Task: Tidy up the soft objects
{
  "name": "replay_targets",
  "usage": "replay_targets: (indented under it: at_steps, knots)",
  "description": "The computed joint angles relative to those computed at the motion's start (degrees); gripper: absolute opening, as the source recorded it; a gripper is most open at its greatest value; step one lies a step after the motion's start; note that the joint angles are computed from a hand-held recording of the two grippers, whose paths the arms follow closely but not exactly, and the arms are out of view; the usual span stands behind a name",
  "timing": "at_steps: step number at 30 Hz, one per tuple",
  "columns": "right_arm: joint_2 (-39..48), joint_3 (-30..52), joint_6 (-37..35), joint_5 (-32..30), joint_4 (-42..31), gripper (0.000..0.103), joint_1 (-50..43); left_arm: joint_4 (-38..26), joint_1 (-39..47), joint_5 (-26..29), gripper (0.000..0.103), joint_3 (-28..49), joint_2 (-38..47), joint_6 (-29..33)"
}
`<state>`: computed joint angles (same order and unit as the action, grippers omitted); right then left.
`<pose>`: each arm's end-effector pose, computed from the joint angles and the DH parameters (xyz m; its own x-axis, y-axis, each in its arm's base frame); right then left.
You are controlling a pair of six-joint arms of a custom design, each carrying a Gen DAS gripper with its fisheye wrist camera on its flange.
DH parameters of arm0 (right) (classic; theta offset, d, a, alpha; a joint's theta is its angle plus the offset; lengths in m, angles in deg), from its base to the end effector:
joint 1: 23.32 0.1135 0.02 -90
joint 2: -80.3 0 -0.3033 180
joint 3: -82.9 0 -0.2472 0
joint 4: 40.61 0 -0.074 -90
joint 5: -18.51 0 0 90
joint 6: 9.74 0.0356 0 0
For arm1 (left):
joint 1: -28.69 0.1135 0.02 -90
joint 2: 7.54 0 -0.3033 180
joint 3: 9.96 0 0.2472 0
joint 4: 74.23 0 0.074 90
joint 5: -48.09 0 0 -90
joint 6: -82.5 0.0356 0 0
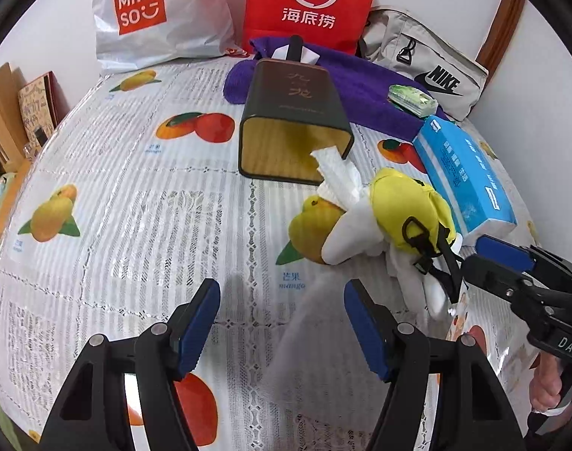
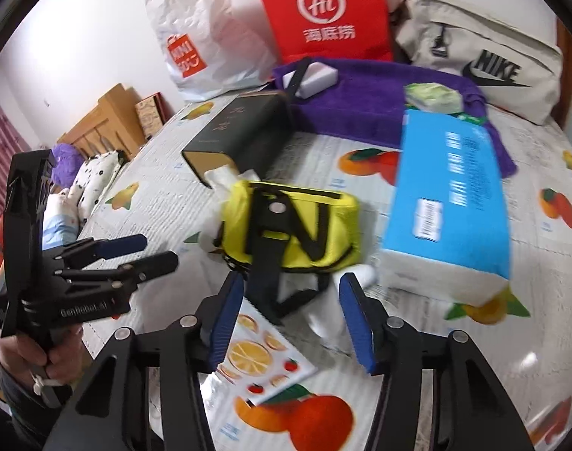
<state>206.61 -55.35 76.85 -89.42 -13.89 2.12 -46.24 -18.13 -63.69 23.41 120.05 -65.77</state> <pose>0.2486 0.1304 0.0205 -0.7300 -0.4099 -0.5468 -0.6012 0.7658 0.2285 0.1670 -0.1587 0.0093 -0.8183 -0.2823 -0.5008 -0.2303 0.9592 -0.1642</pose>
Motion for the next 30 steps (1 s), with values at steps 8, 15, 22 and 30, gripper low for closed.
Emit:
replay_targets:
  at_steps: [8, 15, 22, 30]
  knots:
    - [4.0, 4.9, 1.4, 1.9, -4.2, 0.022, 3.0, 6.8, 2.0, 1.6, 0.067, -2.8, 3.1, 0.3]
    - [0.7, 2.2, 1.2, 0.8, -1.9, 0.021, 1.6, 7.5, 2.0, 2.1, 0.067, -2.7, 3.5, 0.4]
    - [-2.6, -1.1, 0.8, -0.5, 1.1, 0.021, -1.5, 6.2, 0.9, 2.0, 0.067, -2.3, 2.8, -0.3]
    - [-6.1, -7.0, -2.5, -0.5, 4.2, 0.021, -6.0, 6.3, -1.5, 2.3, 0.067, -2.8, 1.9, -1.2]
